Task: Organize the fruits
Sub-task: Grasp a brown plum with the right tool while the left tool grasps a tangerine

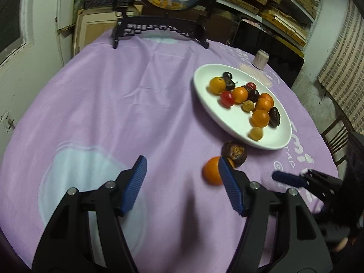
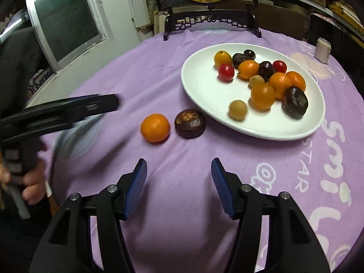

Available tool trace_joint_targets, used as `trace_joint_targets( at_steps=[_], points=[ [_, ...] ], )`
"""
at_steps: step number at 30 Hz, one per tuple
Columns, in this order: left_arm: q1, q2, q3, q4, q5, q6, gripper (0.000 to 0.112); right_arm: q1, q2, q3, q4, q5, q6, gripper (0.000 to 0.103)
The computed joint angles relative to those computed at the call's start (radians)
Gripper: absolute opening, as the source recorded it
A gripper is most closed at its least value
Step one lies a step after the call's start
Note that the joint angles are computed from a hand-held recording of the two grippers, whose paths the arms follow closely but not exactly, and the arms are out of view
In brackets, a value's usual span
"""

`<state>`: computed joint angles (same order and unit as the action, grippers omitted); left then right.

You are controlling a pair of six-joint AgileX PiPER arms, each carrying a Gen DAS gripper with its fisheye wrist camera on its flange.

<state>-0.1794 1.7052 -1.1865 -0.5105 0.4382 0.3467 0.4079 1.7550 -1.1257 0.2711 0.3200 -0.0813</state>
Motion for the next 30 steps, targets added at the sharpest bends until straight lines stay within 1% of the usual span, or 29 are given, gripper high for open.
trace_joint_targets(
  at_steps=[2, 3, 5, 7, 8, 11, 12, 14, 15, 16, 20, 22, 24, 26, 30],
  points=[
    [0.032, -0.032, 0.045, -0.080, -0.006, 0.089, 0.070, 0.014, 0.031, -0.037, -0.101, 0.010, 0.100, 0.059],
    [0.045, -0.047, 0.065, -0.112, -0.008, 0.126, 0.071, 0.028, 0.050, -0.063, -0.192, 0.020, 0.190, 0.056],
    [0.070, -0.073, 0.102, -0.186, -0.003, 0.217, 0.071, 0.045, 0.078, -0.098, -0.324, 0.038, 0.314, 0.055],
    [0.085, -0.094, 0.134, -0.254, 0.005, 0.298, 0.071, 0.064, 0.121, -0.160, -0.470, 0.089, 0.452, 0.054],
    [0.092, -0.100, 0.145, -0.283, 0.011, 0.332, 0.071, 0.069, 0.147, -0.197, -0.505, 0.120, 0.481, 0.054],
    [0.109, -0.111, 0.176, -0.361, 0.031, 0.430, 0.072, 0.068, 0.200, -0.270, -0.500, 0.161, 0.472, 0.053],
    [0.109, -0.110, 0.177, -0.368, 0.037, 0.440, 0.072, 0.068, 0.226, -0.308, -0.493, 0.179, 0.464, 0.052],
    [0.116, -0.104, 0.178, -0.393, 0.058, 0.472, 0.072, 0.065, 0.258, -0.352, -0.479, 0.184, 0.450, 0.046],
    [0.117, -0.100, 0.176, -0.398, 0.063, 0.475, 0.073, 0.065, 0.268, -0.365, -0.483, 0.185, 0.451, 0.039],
    [0.120, -0.097, 0.177, -0.404, 0.066, 0.482, 0.073, 0.066, 0.277, -0.383, -0.481, 0.192, 0.447, 0.038],
    [0.112, -0.061, 0.135, -0.364, 0.086, 0.429, 0.073, 0.052, 0.244, -0.349, -0.398, 0.200, 0.397, 0.038],
    [0.094, -0.032, 0.098, -0.359, 0.112, 0.420, 0.074, 0.033, 0.191, -0.274, -0.320, 0.181, 0.345, 0.038],
    [0.057, -0.010, 0.070, -0.318, 0.109, 0.379, 0.074, 0.020, 0.115, -0.164, -0.308, 0.138, 0.345, 0.038],
    [-0.001, 0.026, 0.027, -0.241, 0.094, 0.307, 0.074, 0.005, 0.059, -0.078, -0.313, 0.110, 0.362, 0.038],
    [-0.104, 0.125, -0.080, -0.010, 0.067, 0.074, 0.073, -0.048, -0.045, 0.072, -0.286, 0.057, 0.357, 0.038]
  ],
)
